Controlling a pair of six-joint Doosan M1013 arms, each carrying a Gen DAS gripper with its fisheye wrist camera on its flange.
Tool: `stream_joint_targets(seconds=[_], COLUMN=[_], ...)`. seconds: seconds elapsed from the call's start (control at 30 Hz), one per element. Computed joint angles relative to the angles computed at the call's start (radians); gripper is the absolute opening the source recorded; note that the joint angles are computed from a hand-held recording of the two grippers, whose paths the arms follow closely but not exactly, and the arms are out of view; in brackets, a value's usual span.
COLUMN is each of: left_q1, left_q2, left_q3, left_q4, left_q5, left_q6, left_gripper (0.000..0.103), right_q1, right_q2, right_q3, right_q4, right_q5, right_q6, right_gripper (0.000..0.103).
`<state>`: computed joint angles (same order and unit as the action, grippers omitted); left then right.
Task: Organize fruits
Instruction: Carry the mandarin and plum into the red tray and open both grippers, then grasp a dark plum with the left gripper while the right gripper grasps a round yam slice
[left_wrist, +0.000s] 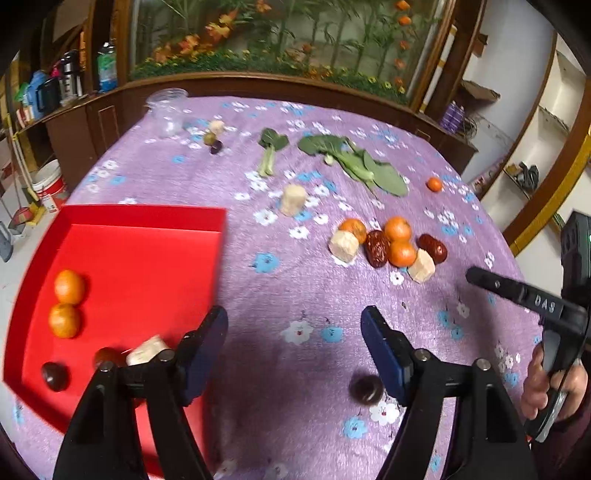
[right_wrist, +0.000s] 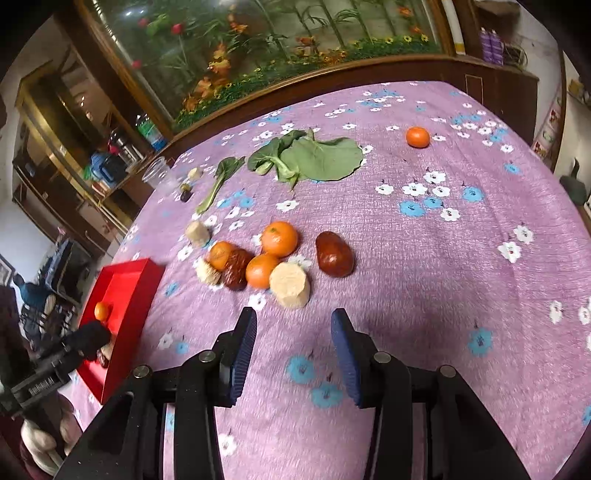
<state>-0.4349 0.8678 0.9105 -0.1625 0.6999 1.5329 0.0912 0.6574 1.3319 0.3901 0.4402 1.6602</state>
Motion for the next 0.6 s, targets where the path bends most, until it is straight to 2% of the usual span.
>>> stream_joint_targets(seconds=[0.1,0.33,0.47,0.6], left_q1=[0.001,-0.009,-0.003,-0.007], left_q2=[0.04,0.121,0.101,0.068], left_q3=[-0.063,-0.205,-0.16,-0.077], left_q4=[-0.033,0.01,-0.078,-0.095], left_q5=[0.063,0.138,0.11,0.086], left_q6=[0.036,0.029,0.13,0.171], left_gripper=[0.051,0.051,0.051,0.051], right_q1=[-0.004,0.02,0.021,0.024], right_q2=[0.03,0.082,0.088,0.086], right_q3=[-0.034,-0.093,-0.094,-0.088], right_q4=[0.065,-0.1,-0.105,-0.133], right_q5=[0.025,0.039,0.028,-0.001], right_q6=[-0.062,0.057,0.045,0.045], right_gripper=[0.045,0.045,0.045,0.045])
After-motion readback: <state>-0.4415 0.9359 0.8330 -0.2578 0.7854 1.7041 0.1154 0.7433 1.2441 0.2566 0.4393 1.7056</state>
